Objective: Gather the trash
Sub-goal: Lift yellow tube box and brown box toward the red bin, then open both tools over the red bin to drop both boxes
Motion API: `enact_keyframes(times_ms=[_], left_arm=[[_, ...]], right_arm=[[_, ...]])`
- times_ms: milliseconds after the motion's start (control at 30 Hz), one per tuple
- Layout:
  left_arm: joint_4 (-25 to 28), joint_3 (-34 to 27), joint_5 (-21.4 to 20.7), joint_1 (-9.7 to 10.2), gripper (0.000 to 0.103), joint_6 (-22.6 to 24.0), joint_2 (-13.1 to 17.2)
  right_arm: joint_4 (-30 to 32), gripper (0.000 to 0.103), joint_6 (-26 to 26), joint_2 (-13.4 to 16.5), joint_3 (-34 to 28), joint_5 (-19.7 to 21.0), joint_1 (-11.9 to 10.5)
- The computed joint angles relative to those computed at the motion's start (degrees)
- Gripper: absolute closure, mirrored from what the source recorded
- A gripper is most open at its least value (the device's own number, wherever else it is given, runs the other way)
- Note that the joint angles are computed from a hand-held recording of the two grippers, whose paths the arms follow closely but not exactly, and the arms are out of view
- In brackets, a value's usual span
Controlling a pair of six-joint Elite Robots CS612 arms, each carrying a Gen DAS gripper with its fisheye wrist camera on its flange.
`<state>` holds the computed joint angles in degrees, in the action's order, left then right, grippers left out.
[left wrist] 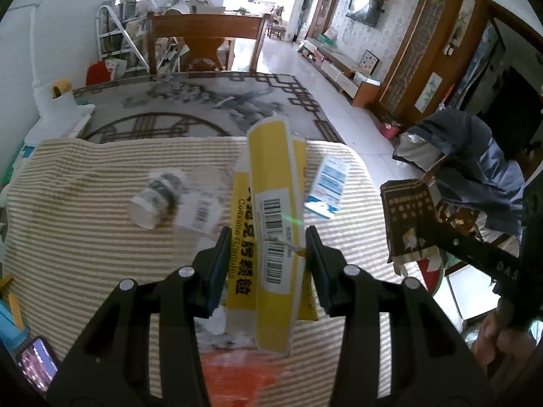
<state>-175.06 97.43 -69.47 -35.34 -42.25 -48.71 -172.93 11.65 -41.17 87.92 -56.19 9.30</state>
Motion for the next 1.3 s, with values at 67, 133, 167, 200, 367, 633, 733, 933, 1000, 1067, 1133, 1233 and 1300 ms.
enact_keyframes(times_ms=[67,133,167,200,367,633,733,933,1000,1067,1133,1233,1300], left_arm=[[0.85,-1.20,-0.09,-0.54,0.061,-0.11,0.56],[1.82,-2.56,-0.30,-1.03,0.061,0.08,1.22],[2.27,-3.27,-0.47,-1.23,0.061,0.31,1.59],[2.77,-4.02,-0.60,-1.45,0.061,0.57,1.94],[4.80,-8.26,-2.24,-2.42,0.061,3.24,3.99],[6.98,-17.05,-9.74,-3.23,0.061,9.06,8.81],[9.62,-21.98,-14.49,-3.11,0.060,10.99,11.60],[13.95,-30.41,-19.79,-3.53,0.040,16.24,16.05],[13.87,-31.25,-20.60,-3.61,0.030,17.00,16.53],[13.57,-31.52,-21.12,-3.63,0.030,17.61,16.70],[13.51,-30.91,-21.06,-3.55,0.029,17.80,16.39],[13.15,-29.39,-20.78,-3.32,0.029,16.72,15.66],[12.63,-27.89,-19.86,-3.21,0.029,15.67,14.93]], right_arm=[[0.05,0.083,-0.10,-0.09,0.38,0.22,-0.90],[-0.20,0.083,-0.05,-0.20,0.97,0.36,-1.86],[-0.31,0.083,0.12,-0.27,1.29,0.41,-2.39],[-0.39,0.083,0.27,-0.35,1.55,0.39,-2.74],[-1.55,0.083,2.50,-0.60,3.20,-0.38,-5.38],[-2.93,0.082,7.83,-0.15,4.13,-4.17,-9.08],[-2.96,0.082,9.57,0.07,4.28,-5.70,-10.20],[-2.34,0.073,11.72,0.39,3.91,-7.18,-11.49],[-3.96,0.046,13.52,0.39,4.25,-8.22,-11.69],[-4.63,0.046,14.09,0.32,4.41,-9.77,-11.56],[-3.65,0.046,13.43,0.18,4.30,-10.42,-11.42],[-3.64,0.042,13.90,0.12,4.27,-10.50,-11.21],[-3.41,0.035,13.50,0.03,4.14,-10.81,-10.81]])
